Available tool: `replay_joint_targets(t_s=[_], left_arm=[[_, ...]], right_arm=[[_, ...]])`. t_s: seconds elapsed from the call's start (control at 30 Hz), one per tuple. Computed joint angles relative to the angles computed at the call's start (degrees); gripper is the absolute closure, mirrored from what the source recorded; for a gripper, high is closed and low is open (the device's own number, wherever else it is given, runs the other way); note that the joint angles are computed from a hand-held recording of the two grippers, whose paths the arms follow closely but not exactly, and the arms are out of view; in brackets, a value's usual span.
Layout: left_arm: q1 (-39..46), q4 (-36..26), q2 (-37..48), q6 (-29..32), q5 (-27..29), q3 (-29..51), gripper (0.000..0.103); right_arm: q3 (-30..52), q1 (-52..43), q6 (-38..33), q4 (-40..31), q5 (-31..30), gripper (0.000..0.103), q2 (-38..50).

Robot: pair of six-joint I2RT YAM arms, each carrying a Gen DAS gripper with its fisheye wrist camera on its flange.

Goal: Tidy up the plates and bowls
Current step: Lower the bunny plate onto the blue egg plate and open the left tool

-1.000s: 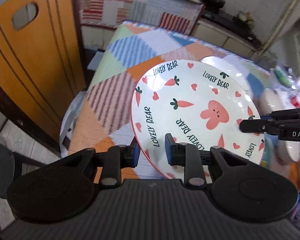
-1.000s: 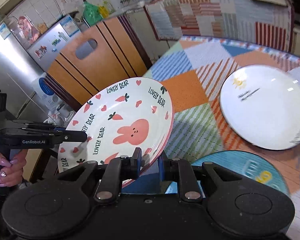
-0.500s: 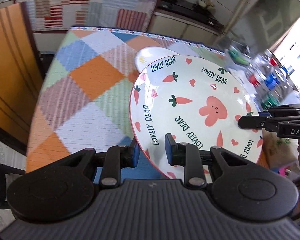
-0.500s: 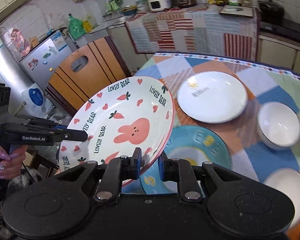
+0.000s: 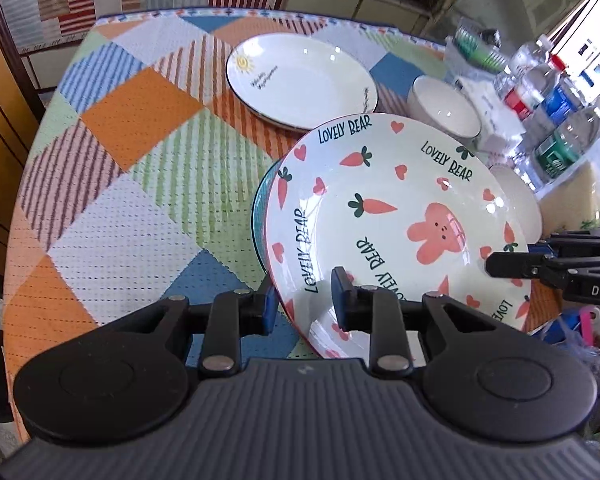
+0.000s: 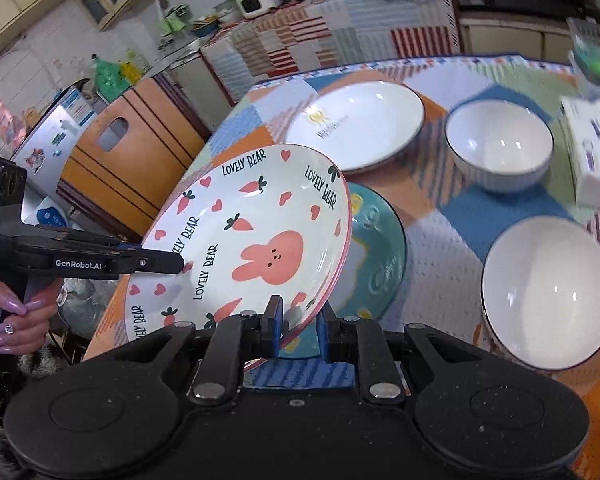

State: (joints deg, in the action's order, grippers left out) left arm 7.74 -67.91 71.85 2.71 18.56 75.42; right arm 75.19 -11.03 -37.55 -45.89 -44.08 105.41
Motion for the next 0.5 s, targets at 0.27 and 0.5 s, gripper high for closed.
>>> replay_joint_targets(t_s=[0.27,0.5], left_arm=[[-1.0,3.76,3.74,-0.5,0.14,-2.91,0.078],[0.76,4.64,4.71,0.85,1.94,-4.62,0.077]], right_arm=[[1.28,1.1,1.74,1.82,2.9,0.081,4.24],[0.92,2.51,3.49,4.93,4.52,0.081,5.36]])
